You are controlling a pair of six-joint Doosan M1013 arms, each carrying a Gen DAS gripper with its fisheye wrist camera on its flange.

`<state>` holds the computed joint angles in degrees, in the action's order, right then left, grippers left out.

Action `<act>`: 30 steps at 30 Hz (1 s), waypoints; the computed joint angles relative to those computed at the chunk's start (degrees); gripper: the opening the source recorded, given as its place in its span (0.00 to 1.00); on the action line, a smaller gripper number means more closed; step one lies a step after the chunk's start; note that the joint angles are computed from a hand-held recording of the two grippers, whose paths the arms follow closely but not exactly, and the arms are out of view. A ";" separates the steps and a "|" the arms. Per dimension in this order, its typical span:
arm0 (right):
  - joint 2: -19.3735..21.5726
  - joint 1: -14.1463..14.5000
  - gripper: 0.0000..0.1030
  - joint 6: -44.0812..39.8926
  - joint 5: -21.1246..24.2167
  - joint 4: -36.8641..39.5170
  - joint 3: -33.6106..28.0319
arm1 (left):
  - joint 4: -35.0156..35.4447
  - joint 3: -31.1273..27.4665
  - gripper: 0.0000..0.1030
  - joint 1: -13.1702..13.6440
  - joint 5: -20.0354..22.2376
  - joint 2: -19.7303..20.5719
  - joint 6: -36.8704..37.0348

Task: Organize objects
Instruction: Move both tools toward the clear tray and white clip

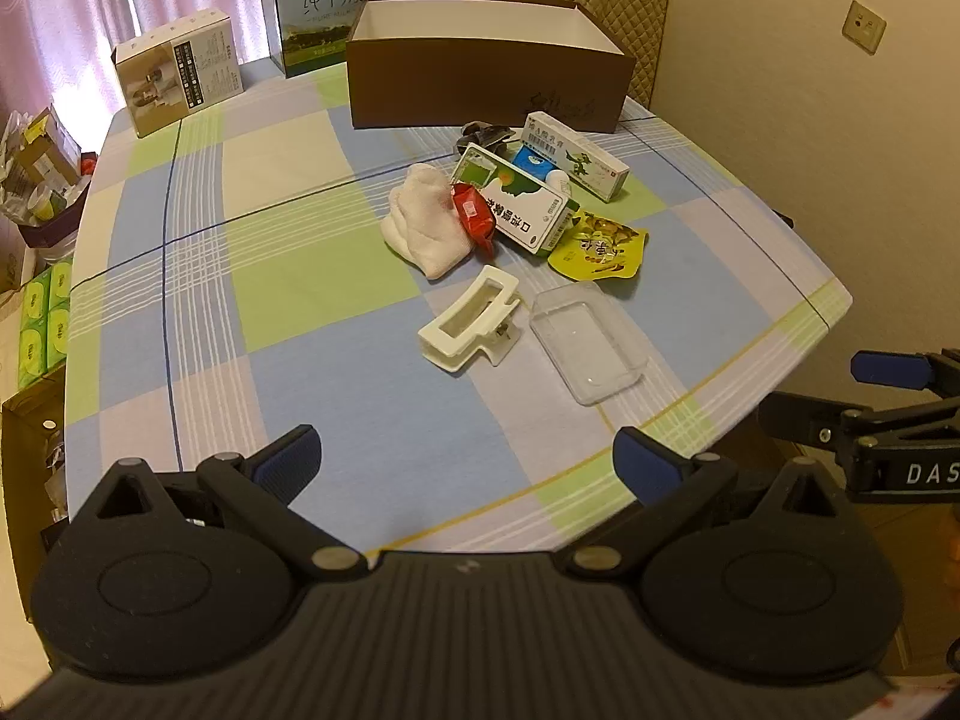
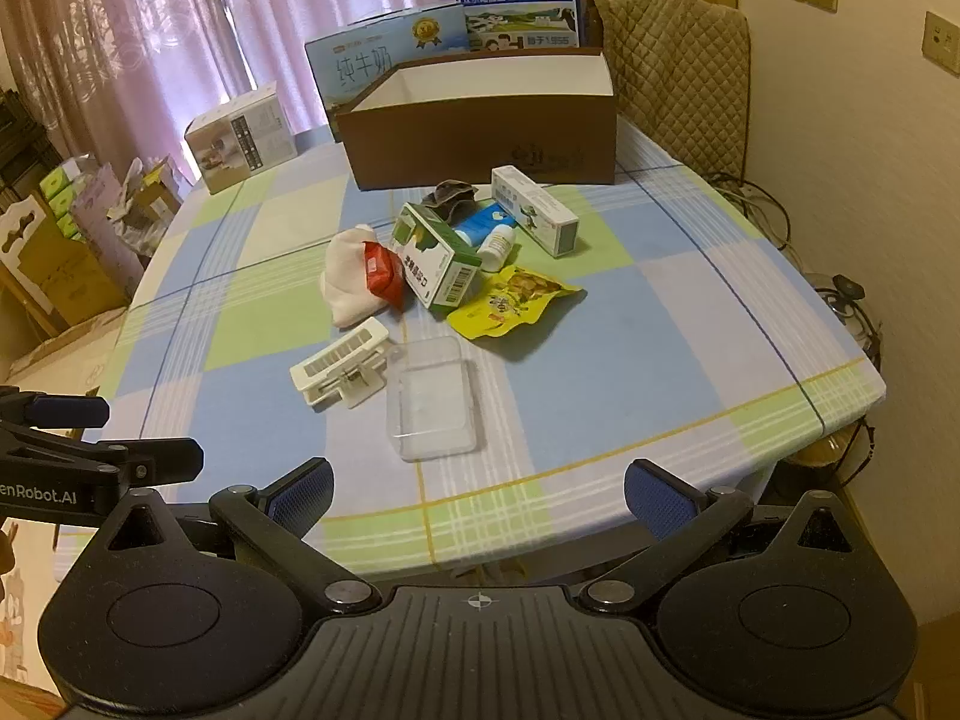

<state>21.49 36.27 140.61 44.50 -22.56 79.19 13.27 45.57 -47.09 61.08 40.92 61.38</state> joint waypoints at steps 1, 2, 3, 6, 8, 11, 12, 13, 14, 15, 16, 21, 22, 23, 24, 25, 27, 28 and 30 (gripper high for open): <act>0.06 0.00 0.98 -0.03 0.02 0.04 -0.08 | 0.00 0.00 0.99 0.00 0.00 0.00 0.00; 0.08 0.02 0.98 -0.03 0.09 0.02 -0.12 | -0.09 -0.15 0.99 0.01 0.17 0.07 0.08; 0.12 0.02 0.98 -0.06 0.09 0.03 -0.17 | -0.09 -0.15 0.99 0.01 0.17 0.07 0.08; 0.20 0.04 0.98 -0.08 0.10 -0.01 -0.25 | -0.11 0.10 0.99 0.07 0.04 -0.05 0.06; 0.20 -0.05 0.98 -0.18 -0.01 0.06 -0.19 | -0.13 0.07 0.99 0.08 0.06 -0.03 0.11; 0.16 -0.14 0.98 -0.29 -0.11 0.11 -0.07 | -0.15 -0.16 0.99 0.07 0.27 0.07 0.11; 0.16 -0.17 0.98 -0.33 -0.14 0.14 -0.05 | -0.16 -0.11 0.99 0.09 0.23 0.05 0.12; 0.20 -0.21 0.98 -0.43 -0.23 0.17 -0.06 | -0.19 0.20 0.99 0.14 0.01 -0.06 0.14; 0.06 -0.14 0.98 -0.48 -0.25 0.21 0.07 | -0.21 0.16 0.99 0.14 0.05 -0.03 0.11; 0.06 -0.20 0.98 -1.02 -0.41 0.54 0.11 | -0.24 0.09 0.99 0.14 0.12 -0.01 0.17; 0.24 0.08 0.98 -0.81 0.04 0.32 -0.31 | -0.17 0.08 0.99 0.13 0.11 0.01 0.10; 0.48 0.46 0.98 -0.59 0.60 0.11 -0.89 | -0.15 -0.11 0.99 0.10 0.29 0.10 0.06; 0.45 0.46 0.98 -0.67 0.58 0.15 -0.87 | -0.15 -0.11 0.99 0.10 0.29 0.10 0.06; 0.41 0.43 0.98 -0.69 0.55 0.17 -0.82 | -0.13 -0.16 0.99 0.10 0.32 0.12 0.04; 0.39 0.43 0.98 -0.67 0.57 0.15 -0.81 | -0.18 -0.19 0.99 0.10 0.31 0.13 0.09; 0.35 0.42 0.98 -0.70 0.54 0.15 -0.76 | -0.27 0.32 0.99 0.21 0.00 -0.15 0.15; 0.39 0.47 0.98 -0.75 0.56 0.16 -0.84 | -0.20 1.06 0.99 0.26 -0.43 -0.52 0.04; 0.39 0.48 0.98 -0.77 0.59 0.16 -0.88 | -0.19 1.09 0.99 0.26 -0.41 -0.54 0.01; 0.57 0.65 0.98 -0.72 0.77 0.03 -1.18 | -0.12 1.10 0.99 0.25 -0.45 -0.54 -0.02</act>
